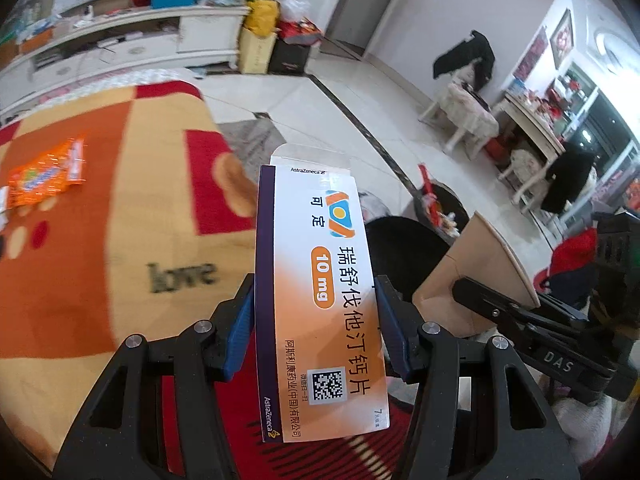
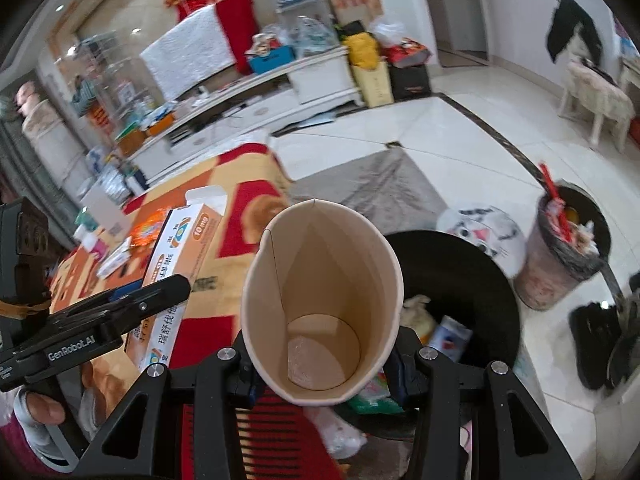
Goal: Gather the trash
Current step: 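Carry the paper cup and medicine box over to the black bin, then open both tools to drop the cup and box into the bin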
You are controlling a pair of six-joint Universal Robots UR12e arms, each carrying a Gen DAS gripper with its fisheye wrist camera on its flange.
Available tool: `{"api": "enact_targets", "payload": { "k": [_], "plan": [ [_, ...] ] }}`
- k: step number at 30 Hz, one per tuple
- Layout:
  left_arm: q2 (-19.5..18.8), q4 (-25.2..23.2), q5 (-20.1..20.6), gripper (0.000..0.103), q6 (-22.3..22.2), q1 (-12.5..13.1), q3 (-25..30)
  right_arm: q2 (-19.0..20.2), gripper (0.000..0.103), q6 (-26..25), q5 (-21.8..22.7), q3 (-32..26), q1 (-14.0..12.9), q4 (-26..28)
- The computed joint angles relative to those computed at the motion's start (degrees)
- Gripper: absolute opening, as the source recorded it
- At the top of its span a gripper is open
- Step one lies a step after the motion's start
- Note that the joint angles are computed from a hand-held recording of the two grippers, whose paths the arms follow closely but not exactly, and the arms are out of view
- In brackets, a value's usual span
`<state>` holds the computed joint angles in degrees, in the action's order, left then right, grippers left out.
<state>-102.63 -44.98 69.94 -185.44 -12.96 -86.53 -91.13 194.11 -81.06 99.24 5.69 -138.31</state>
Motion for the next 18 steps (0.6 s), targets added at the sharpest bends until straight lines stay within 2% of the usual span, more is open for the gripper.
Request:
{"api": "enact_targets", "payload": {
  "k": [5,13,15,17,18],
  "plan": [
    [-1.7,-1.4,-2.2,0.055,-0.2,-1.2,1.6,-0.7,0.045,0.8,-1.0,1.2,-1.8,1.0],
    [-3.5,-1.5,-5.5,0.057,0.5,-2.1,3.1,-0.8,0.045,1.8,-1.9,2.1,-3.3,2.1],
    [-4.0,-1.3,-7.1,0.058,1.0,-2.1,3.3,-0.8,0.049,2.2,-2.2,2.3,-3.5,2.2],
    [-4.4,-1.9,-8.2,0.059,1.6,-2.1,3.8,-0.8,0.062,2.6,-2.7,2.4,-3.6,2.3],
    [-4.5,-2.3,-8.8,0.065,2.0,-2.0,3.9,-0.8,0.065,2.7,-2.9,2.5,-3.7,2.3]
  ]
}}
